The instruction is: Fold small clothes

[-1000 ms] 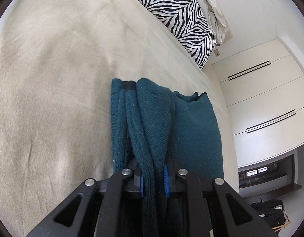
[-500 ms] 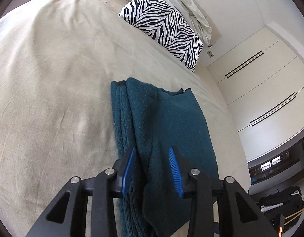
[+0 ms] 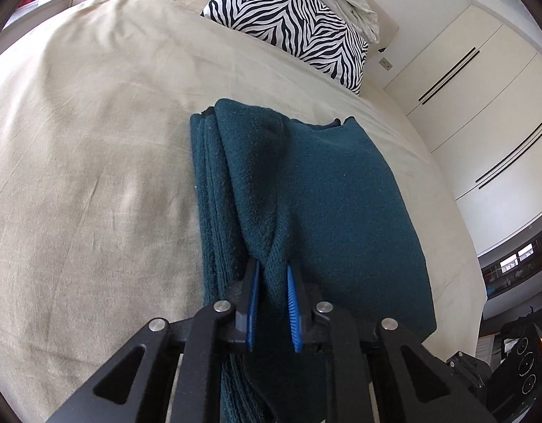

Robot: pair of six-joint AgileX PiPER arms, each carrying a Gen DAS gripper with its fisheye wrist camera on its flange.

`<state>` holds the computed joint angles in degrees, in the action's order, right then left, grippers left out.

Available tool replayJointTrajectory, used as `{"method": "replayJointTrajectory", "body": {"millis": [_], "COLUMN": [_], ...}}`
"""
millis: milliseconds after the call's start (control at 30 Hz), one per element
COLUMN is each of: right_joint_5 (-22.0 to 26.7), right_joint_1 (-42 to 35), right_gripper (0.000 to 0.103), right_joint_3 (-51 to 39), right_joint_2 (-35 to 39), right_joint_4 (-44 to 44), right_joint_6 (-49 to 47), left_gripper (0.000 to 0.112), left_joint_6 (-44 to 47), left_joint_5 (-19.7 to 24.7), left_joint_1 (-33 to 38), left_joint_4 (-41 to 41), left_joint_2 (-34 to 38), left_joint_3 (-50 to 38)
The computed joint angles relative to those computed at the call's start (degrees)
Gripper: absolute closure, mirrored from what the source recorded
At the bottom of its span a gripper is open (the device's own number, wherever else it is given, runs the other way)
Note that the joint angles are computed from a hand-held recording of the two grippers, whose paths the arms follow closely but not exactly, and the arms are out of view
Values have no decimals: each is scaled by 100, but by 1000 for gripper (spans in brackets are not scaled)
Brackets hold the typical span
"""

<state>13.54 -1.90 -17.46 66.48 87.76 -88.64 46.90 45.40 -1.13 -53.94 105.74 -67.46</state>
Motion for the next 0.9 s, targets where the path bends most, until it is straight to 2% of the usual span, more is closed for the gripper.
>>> {"method": "replayJointTrajectory", "body": {"millis": [67,167,300,400,500,600,667,733,767,833,867,900], "right_joint_5": [-23,91,184,178,77,600,824,1348,1585,1791,2060,2503], "right_joint_1": [23,-177,-384,-357,-288,-735,-1026,-1570,-1847,-2179,-2373,-2544], "right_gripper": [86,86,86,86,86,86,86,85,81,55,47,47], "right_joint_3": [12,-119,-160,-159,-225,-230,-271,-471,-593,-883,-1115,-1465], "right_joint_2": [-61,-147,-134,39,523,463,229,184,197,331,522,867], "right_joint_4": [335,-546,-588,-402,-442,-557,-670,-924,-974,-920,-846,-911], "right_joint_6": [-248,731,782,619,702,757,817,979,990,957,932,1043], "left_gripper": [100,100,100,100,100,98,98,96,92,90,90,90], "left_joint_6": [121,328,569,669,830,1125,1302,1243,1144,1033,1025,978], "left_joint_5": [73,244,363,357,143,236,233,145,-177,-958,-1052,-1065], "left_joint_1": [106,318,579,626,621,766,783,765,675,425,356,274], "left_joint_4": [-101,-338,-550,-649,-780,-1187,-1279,-1172,-1011,-820,-815,-802], "left_joint_2": [-31,-123,-137,-81,61,393,327,47,-275,-970,-1160,-1276], "left_joint_3": [51,125,201,215,255,273,361,492,645,967,977,927]}}
